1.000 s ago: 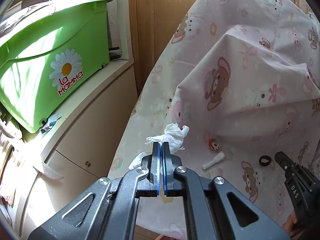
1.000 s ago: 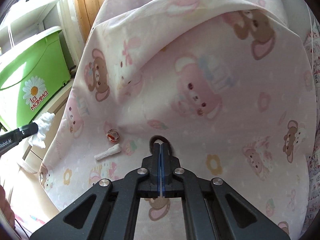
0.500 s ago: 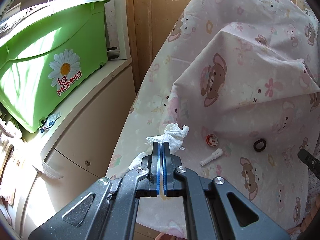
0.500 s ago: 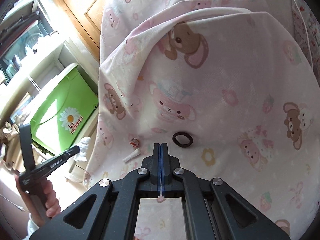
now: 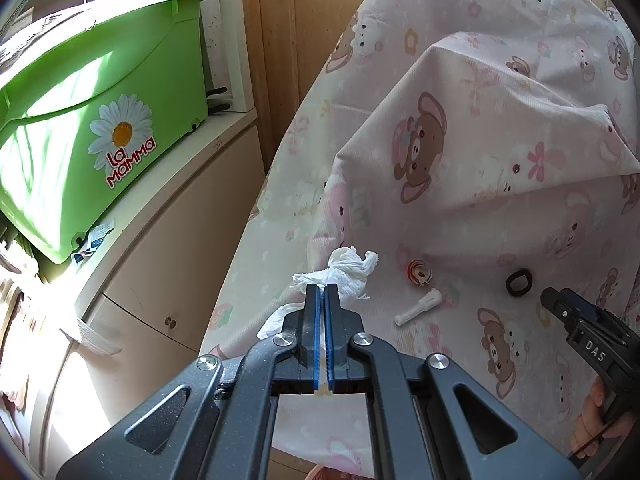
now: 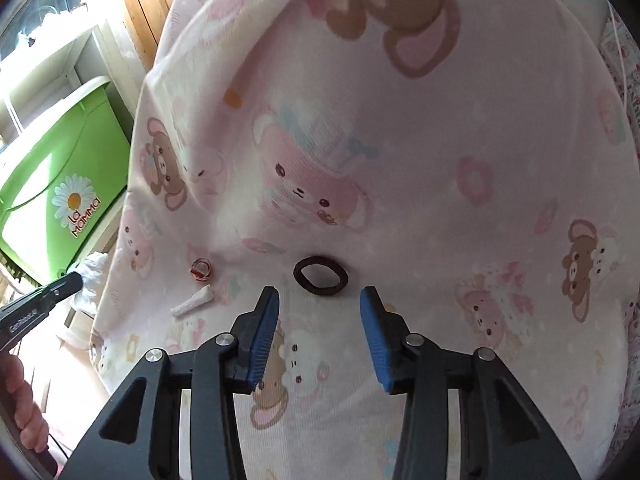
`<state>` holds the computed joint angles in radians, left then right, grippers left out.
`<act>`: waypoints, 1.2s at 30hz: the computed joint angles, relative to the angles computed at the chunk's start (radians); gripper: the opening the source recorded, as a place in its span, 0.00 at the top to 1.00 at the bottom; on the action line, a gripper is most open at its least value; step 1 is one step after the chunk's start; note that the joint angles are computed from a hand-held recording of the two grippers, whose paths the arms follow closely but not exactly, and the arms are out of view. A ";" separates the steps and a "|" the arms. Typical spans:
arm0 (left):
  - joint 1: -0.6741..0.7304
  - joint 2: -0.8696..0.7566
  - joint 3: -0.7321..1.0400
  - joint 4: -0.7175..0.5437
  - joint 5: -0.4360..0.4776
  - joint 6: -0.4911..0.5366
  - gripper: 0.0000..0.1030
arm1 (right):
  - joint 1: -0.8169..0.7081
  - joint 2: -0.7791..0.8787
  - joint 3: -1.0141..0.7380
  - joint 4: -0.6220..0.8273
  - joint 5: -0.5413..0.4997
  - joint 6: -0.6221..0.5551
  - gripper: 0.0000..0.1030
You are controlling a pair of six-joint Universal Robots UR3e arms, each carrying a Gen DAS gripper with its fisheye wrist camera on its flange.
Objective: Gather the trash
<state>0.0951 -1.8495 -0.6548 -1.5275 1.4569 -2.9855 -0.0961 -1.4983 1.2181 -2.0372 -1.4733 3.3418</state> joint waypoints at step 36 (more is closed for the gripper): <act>0.034 0.072 -0.068 -0.009 -0.063 0.044 0.98 | -0.225 -0.297 0.213 -0.032 0.386 -0.102 0.99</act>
<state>0.1294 -1.7776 -0.7230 -1.5366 1.3936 -2.9418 -0.3215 -1.7950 1.4315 -2.0691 -1.0877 3.2394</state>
